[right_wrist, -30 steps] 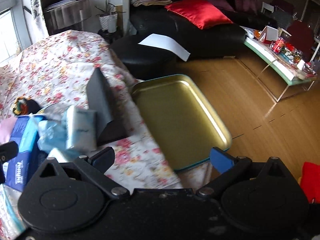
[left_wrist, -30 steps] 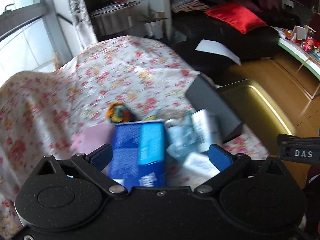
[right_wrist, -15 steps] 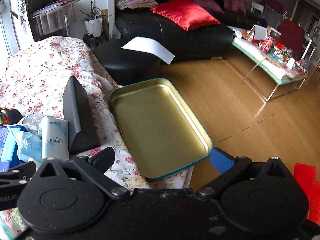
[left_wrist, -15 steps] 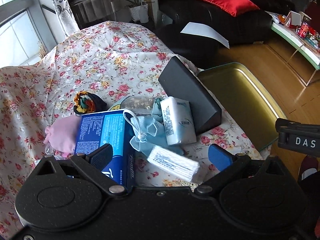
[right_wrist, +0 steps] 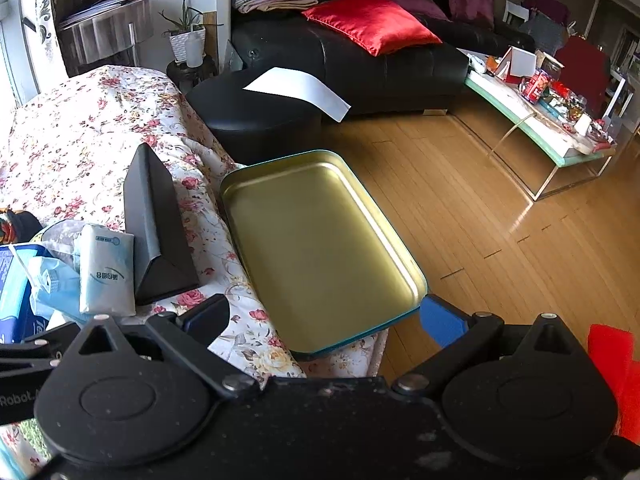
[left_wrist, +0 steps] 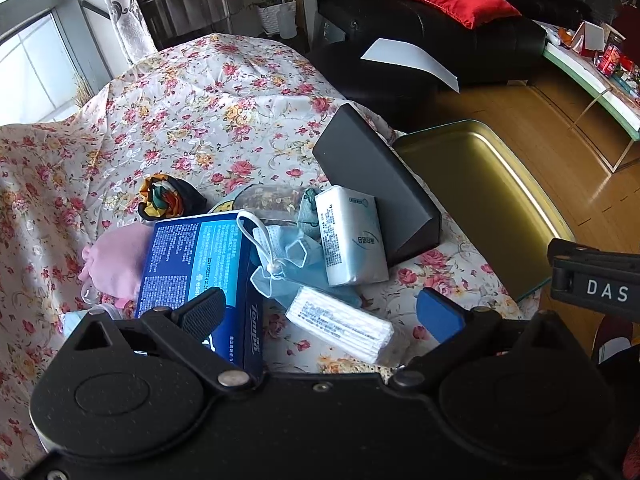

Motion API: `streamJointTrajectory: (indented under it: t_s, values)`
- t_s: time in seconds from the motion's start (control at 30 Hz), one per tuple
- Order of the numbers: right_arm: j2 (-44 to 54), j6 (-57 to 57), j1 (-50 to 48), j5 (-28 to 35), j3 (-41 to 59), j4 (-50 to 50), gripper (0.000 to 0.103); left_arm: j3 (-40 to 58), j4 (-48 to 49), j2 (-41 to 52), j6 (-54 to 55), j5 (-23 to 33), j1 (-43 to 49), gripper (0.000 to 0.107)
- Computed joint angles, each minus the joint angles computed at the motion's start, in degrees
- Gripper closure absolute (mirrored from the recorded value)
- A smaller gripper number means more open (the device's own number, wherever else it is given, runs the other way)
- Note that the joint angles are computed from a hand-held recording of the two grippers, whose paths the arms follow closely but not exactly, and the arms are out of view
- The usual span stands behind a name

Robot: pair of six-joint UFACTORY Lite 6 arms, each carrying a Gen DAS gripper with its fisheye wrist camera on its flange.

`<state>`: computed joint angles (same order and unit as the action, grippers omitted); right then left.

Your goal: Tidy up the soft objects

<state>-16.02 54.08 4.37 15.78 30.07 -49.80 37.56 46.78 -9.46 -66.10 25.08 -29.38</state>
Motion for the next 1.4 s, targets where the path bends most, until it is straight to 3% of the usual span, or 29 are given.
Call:
streamJointTrajectory:
  t_s: [1.4]
  values:
    - [0.80, 1.23, 0.51, 0.11, 0.04, -0.98, 0.001, 0.54, -0.30, 0.90, 0.18, -0.25, -0.25, 0.008]
